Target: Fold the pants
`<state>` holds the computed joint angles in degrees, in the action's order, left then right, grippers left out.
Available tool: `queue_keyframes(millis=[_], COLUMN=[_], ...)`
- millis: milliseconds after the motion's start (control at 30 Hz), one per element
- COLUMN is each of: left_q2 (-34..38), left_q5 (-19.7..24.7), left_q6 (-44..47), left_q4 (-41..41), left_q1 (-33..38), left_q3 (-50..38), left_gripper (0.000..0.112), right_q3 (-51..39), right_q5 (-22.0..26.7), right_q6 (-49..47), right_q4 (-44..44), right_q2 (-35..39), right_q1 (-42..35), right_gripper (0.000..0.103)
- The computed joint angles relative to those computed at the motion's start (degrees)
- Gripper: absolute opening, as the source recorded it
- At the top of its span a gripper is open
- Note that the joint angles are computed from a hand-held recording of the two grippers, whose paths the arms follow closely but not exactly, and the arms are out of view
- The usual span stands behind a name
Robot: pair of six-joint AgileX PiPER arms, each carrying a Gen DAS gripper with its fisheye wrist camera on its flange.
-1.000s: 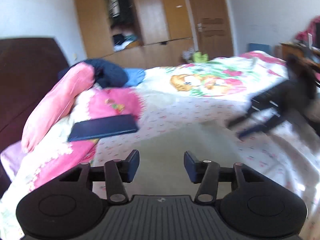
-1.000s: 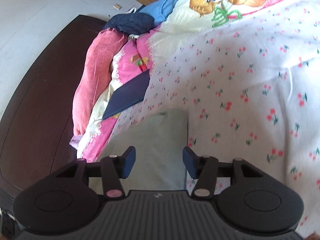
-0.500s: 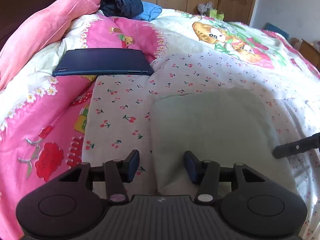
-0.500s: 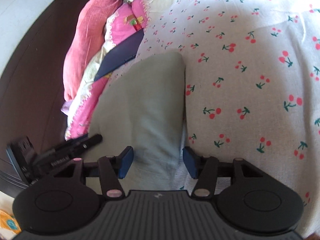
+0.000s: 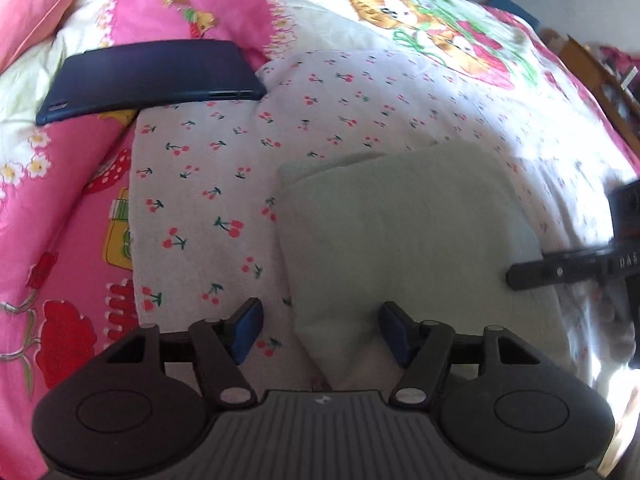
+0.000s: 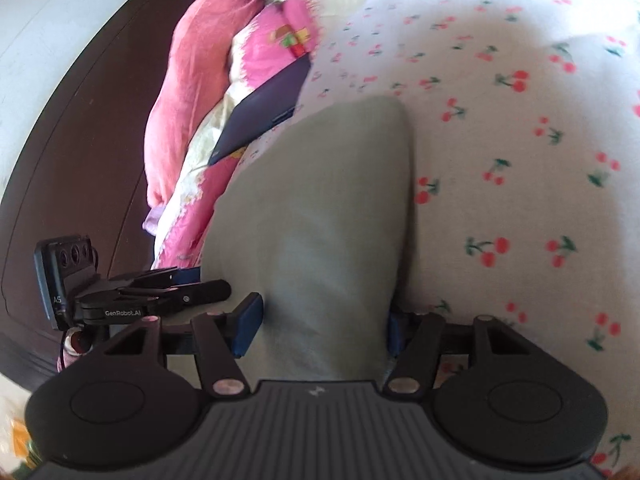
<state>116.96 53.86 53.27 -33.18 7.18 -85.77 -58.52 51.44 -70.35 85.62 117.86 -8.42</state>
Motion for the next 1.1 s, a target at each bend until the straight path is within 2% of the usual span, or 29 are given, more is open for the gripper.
queue_keyframes(millis=[33, 100, 133, 167, 267, 300, 333, 400, 433, 533, 633, 733, 800, 833, 867, 900, 933, 967, 1000, 1067, 1100], left_q2=[0.18, 3.07, 4.71, 6.31, 11.18, 11.16, 9.96, 6.13, 4.85, 1.9, -2.35, -5.05, -5.45, -5.43, -5.67, -5.6, -4.85, -4.1, -3.87, -6.1, -8.62], left_q5=[2.48, 10.53, 13.21, 14.06, 11.55, 9.91, 8.16, 4.27, 4.29, 7.12, 8.28, 9.94, 9.84, 7.58, 3.04, -2.69, -8.42, -13.32, -16.9, -19.13, -20.88], left_q6=[-0.54, -1.58, -1.44, -2.09, -5.96, -6.6, -6.12, -3.51, -1.97, 0.83, 3.84, 6.14, 6.85, 7.1, 8.22, 7.99, 5.47, 2.21, 1.24, 3.11, 4.41], left_q4=[-1.23, -5.27, -6.82, -7.2, -5.85, -5.65, -5.54, -5.8, -7.36, -13.12, -17.93, -23.93, -27.19, -27.92, -27.66, -26.32, -23.29, -20.18, -19.3, -22.93, -25.08], left_q1=[1.06, 3.39, 3.64, 2.85, -1.32, -2.67, -3.59, -4.58, -4.24, -3.71, -6.1, -8.96, -11.06, -12.84, -15.23, -17.96, -20.79, -23.28, -24.78, -24.39, -24.26], left_q3=[-0.7, -4.82, -6.49, -7.63, -10.04, -9.68, -8.34, -3.46, -1.91, 0.73, 3.77, 6.52, 8.28, 9.35, 10.99, 12.44, 13.22, 13.98, 15.3, 18.77, 21.28], left_gripper=[0.076, 0.074, 0.074, 0.074, 0.073, 0.072, 0.07, 0.067, 0.06, 0.047, 0.047, 0.047, 0.047, 0.049, 0.053, 0.055, 0.055, 0.055, 0.056, 0.056, 0.056], right_q3=[0.26, 0.5, 0.07, -0.54, -3.46, -3.97, -4.89, -5.39, -4.39, 0.39, 4.13, 5.95, 6.43, 5.94, 5.81, 6.0, 7.29, 8.8, 10.24, 15.26, 18.15], right_q5=[0.92, 2.64, 2.87, 2.92, 3.84, 2.63, 1.3, 3.52, 4.97, 8.27, 10.5, 14.9, 15.89, 16.02, 13.92, 9.51, 3.79, -1.94, -5.67, -9.44, -9.64], right_q6=[0.21, -0.1, -0.38, -0.93, -4.05, -3.97, -2.37, 1.11, 0.65, -2.66, -1.71, 2.97, 5.93, 8.23, 10.99, 11.64, 11.72, 12.37, 10.75, 5.29, -0.43], right_q4=[-1.4, -1.52, -0.37, 1.97, 10.28, 12.24, 12.3, 11.78, 11.87, 11.13, 6.2, -1.17, -7.19, -10.31, -13.51, -17.01, -18.81, -20.5, -20.52, -15.95, -12.51], right_q2=[-0.31, 0.33, 1.28, 2.47, 7.08, 7.69, 8.05, 8.71, 8.23, 3.39, -4.09, -11.03, -15.29, -15.8, -16.37, -17.18, -18.44, -19.73, -20.39, -24.02, -26.95], right_q1=[-0.67, -1.69, -1.37, -0.48, 3.65, 5.15, 6.31, 5.6, 4.59, 0.98, -4.9, -13.11, -18.03, -19.93, -21.31, -22.0, -22.55, -23.94, -24.53, -29.37, -31.49], right_gripper=[0.061, 0.06, 0.059, 0.059, 0.06, 0.051, 0.033, 0.02, 0.015, 0.014, 0.014, 0.014, 0.014, 0.018, 0.02, 0.027, 0.042, 0.043, 0.043, 0.043, 0.043])
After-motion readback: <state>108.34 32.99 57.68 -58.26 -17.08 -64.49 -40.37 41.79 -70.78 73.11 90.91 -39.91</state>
